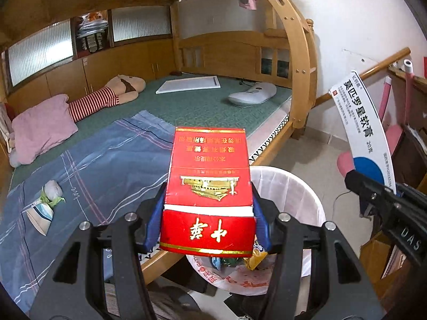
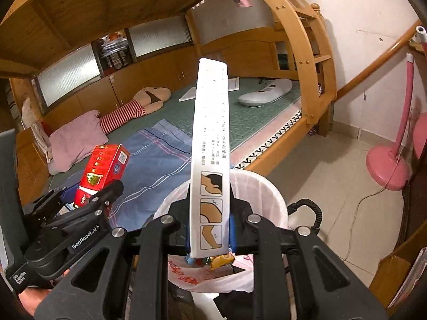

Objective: Collect trash
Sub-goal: 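Carry the ointment box and red pack over the wastebasket and open both grippers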

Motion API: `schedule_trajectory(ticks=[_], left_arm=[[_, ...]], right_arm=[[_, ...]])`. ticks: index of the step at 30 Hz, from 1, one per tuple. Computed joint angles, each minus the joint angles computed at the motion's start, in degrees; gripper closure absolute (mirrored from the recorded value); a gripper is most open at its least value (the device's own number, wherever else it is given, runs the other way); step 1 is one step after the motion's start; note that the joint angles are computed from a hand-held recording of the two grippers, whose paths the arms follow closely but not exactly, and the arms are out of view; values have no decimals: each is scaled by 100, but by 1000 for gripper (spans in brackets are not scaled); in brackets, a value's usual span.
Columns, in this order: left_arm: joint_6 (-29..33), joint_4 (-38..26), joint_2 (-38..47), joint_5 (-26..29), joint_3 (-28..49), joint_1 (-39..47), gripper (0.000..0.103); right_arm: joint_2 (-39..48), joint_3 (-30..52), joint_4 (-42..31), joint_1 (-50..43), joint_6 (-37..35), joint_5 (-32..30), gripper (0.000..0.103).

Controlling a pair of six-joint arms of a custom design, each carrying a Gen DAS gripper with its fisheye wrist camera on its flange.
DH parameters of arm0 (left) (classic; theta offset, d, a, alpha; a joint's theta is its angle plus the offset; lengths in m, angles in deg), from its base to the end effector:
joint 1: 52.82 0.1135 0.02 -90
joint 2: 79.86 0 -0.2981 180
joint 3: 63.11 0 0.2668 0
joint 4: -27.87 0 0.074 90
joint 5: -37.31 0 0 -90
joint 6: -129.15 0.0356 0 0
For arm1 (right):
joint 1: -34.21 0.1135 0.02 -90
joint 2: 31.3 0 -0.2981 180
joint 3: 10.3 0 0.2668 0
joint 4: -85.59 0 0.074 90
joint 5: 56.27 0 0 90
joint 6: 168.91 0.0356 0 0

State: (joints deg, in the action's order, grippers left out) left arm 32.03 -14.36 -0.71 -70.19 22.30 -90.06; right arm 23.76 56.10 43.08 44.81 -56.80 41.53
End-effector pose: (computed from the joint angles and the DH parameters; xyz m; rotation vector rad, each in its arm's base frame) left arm 0.2584 -0.1830 0.3720 0.3977 2.1306 -0.1079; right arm 0.2018 0.0328 0.3538 0.2928 2.0951 0.1973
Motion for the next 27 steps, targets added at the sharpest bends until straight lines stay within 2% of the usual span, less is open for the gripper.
schedule_trajectory(ticks=[7, 21, 24, 27], left_arm=[[12, 65, 214, -164, 44, -227, 46], [-19, 257, 1201, 18, 524, -348, 45], [-60, 223, 1390, 114, 640, -331, 44], [-110, 237, 1466, 233, 672, -328, 33]], right_arm=[[-260, -186, -8, -354, -75, -294, 82], [-465, -294, -138, -916, -180, -578, 82], [-509, -302, -159, -900, -143, -525, 82], [-532, -307, -183, -856, -100, -465, 82]])
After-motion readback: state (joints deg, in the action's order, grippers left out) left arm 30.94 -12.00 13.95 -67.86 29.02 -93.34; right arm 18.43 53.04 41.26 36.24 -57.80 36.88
